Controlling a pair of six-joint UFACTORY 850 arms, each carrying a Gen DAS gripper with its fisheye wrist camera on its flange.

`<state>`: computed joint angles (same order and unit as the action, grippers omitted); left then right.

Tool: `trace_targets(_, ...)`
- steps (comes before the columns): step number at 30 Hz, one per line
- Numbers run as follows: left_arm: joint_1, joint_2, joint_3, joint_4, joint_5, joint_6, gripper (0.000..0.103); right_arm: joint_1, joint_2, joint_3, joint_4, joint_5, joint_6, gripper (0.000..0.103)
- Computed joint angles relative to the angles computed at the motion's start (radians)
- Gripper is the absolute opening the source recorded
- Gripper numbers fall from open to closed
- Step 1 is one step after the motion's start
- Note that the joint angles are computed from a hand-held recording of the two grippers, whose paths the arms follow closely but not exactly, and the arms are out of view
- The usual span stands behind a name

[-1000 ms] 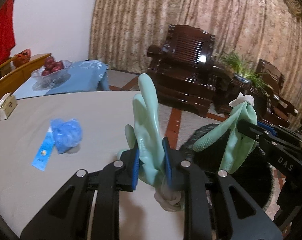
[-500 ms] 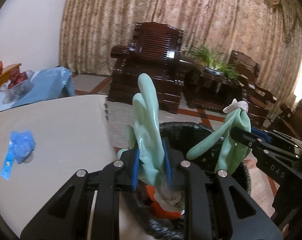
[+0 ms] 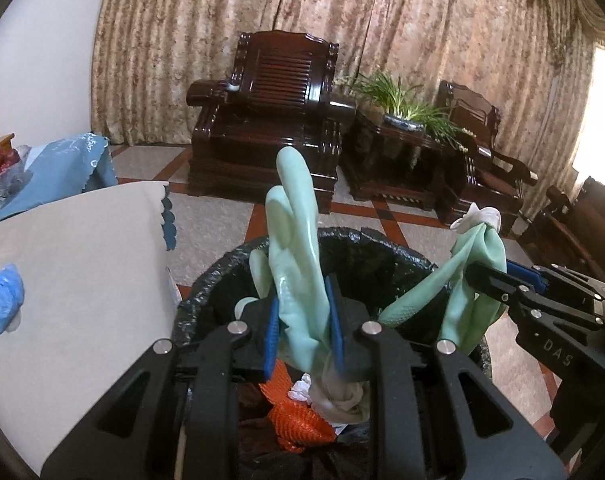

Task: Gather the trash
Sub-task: 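Carry both green gloves over the bin and open both tools to drop them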

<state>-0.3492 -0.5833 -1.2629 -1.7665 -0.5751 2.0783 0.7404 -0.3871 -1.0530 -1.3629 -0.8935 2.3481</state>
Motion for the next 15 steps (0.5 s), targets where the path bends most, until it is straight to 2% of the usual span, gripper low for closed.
trace_targets(11, -0.03, -0.056, -0.036, 0.044, 0.039, -0.034, 0.02, -0.026, -0.021, 0.028, 0.01, 0.058, 0.024, 0.021)
trace_targets(13, -0.032, -0.06, -0.042, 0.055, 0.039, -0.047, 0.022, -0.029, -0.022, 0.035, 0.007, 0.063, 0.029, 0.021)
trace_targets(15, -0.029, -0.064, -0.046, 0.064, 0.031, -0.061, 0.03, -0.033, -0.026, 0.035, 0.012, 0.073, 0.024, 0.027)
